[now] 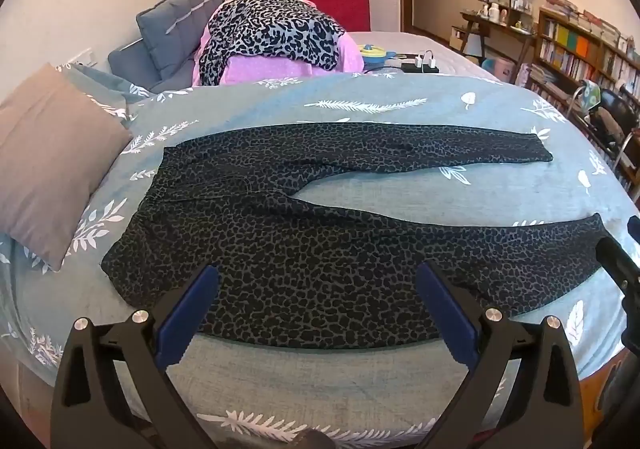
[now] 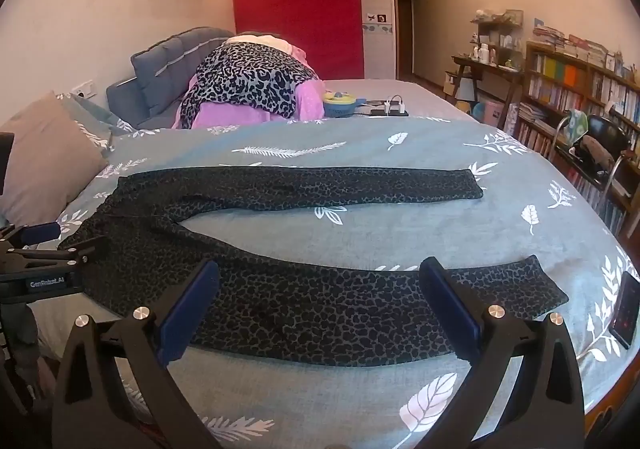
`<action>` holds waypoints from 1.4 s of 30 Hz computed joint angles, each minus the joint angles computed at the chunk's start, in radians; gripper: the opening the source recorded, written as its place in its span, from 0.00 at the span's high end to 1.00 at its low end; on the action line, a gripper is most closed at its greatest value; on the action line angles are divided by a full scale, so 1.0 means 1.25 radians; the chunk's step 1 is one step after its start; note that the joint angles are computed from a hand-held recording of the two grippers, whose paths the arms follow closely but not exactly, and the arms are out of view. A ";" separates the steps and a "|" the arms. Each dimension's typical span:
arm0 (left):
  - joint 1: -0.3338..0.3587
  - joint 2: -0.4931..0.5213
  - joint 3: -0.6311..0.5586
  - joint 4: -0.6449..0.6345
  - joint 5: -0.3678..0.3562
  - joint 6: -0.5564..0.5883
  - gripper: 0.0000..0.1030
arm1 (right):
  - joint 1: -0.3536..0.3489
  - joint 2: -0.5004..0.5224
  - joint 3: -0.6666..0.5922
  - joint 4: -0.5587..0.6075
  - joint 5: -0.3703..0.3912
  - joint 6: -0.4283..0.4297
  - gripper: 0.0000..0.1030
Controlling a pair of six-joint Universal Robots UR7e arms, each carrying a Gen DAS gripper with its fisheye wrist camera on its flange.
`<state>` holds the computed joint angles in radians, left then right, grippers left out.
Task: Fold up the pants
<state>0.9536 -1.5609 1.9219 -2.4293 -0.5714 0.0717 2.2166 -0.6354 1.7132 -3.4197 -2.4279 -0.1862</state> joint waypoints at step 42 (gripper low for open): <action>0.029 0.022 -0.028 0.049 0.037 -0.055 0.05 | -0.021 -0.004 -0.007 0.055 -0.020 0.070 0.02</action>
<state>0.9893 -1.5333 1.8863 -2.3680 -0.5252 0.0029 2.1902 -0.6401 1.7049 -3.3505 -2.4526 -0.0990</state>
